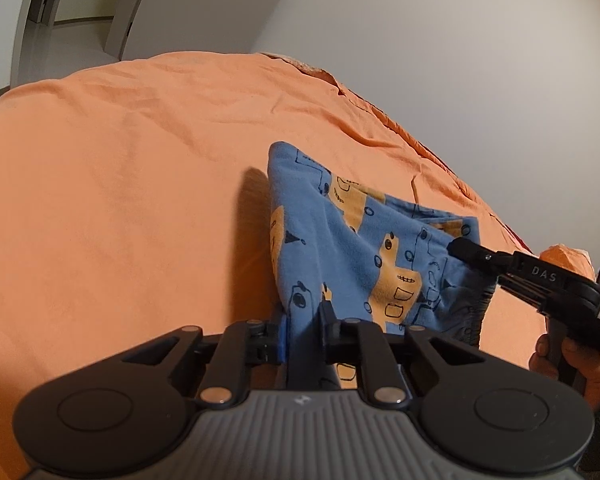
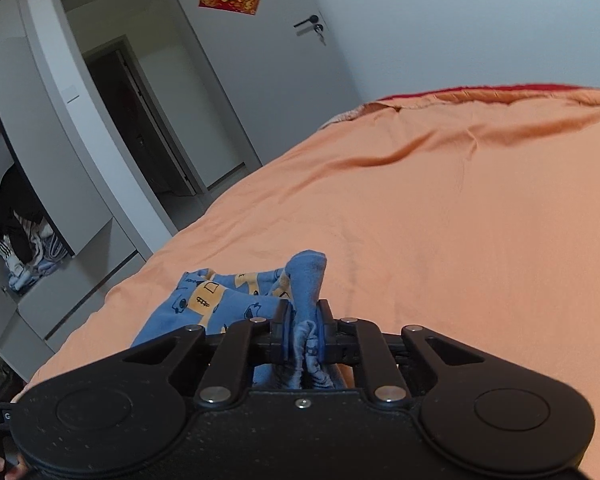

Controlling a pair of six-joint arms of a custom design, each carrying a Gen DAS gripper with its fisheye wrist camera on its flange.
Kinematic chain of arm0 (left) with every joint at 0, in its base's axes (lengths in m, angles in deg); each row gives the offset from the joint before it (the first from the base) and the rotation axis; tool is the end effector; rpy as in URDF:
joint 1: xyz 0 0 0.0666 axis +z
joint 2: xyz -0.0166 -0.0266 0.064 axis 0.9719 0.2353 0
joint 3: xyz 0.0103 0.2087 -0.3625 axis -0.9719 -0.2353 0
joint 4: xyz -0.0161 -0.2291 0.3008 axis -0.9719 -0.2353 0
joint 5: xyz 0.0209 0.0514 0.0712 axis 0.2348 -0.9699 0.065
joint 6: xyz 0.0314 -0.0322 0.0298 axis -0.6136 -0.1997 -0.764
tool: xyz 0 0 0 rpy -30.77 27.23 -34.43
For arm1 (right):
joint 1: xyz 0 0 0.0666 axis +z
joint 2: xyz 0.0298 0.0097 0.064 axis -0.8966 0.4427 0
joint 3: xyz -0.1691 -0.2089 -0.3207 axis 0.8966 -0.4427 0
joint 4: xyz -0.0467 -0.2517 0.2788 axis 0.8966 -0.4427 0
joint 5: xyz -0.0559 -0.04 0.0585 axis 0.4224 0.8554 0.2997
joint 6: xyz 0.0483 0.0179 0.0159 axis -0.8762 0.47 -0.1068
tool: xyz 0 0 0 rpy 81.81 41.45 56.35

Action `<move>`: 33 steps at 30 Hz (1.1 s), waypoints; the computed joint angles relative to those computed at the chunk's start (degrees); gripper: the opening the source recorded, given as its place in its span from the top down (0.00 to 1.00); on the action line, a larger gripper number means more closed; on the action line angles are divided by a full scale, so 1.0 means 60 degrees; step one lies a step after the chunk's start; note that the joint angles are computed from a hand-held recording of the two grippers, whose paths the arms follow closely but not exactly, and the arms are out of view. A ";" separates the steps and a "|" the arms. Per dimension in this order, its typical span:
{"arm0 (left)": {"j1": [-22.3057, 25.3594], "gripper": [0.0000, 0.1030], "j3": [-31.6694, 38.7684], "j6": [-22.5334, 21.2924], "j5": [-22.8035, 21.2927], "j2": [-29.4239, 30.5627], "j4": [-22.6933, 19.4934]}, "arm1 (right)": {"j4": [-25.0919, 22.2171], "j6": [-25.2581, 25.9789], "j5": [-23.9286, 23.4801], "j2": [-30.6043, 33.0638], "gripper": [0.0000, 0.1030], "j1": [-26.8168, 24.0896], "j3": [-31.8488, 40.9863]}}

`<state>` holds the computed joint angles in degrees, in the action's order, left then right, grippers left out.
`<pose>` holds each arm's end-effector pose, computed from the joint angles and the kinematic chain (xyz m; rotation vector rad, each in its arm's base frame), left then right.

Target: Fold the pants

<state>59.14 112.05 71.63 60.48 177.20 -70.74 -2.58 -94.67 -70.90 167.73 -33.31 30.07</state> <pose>0.6158 -0.2046 0.3580 0.1179 2.3637 -0.7423 0.5829 0.3326 0.4005 0.2239 2.1480 0.4373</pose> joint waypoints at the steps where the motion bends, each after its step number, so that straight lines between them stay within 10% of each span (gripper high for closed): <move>1: 0.0008 0.85 0.0008 -0.0034 0.0018 -0.0020 -0.0049 | -0.0077 0.0095 0.0079 -0.0057 0.88 0.0055 0.0022; 21: 0.0033 0.85 -0.0170 -0.0728 0.0580 -0.0431 -0.1210 | -0.1334 -0.0219 0.1365 -0.1443 0.89 0.1014 -0.1046; 33: -0.0759 0.85 -0.0413 -0.1109 -0.0291 -0.0801 -0.0630 | -0.0558 -0.0413 0.1355 -0.2835 0.89 0.0789 -0.2874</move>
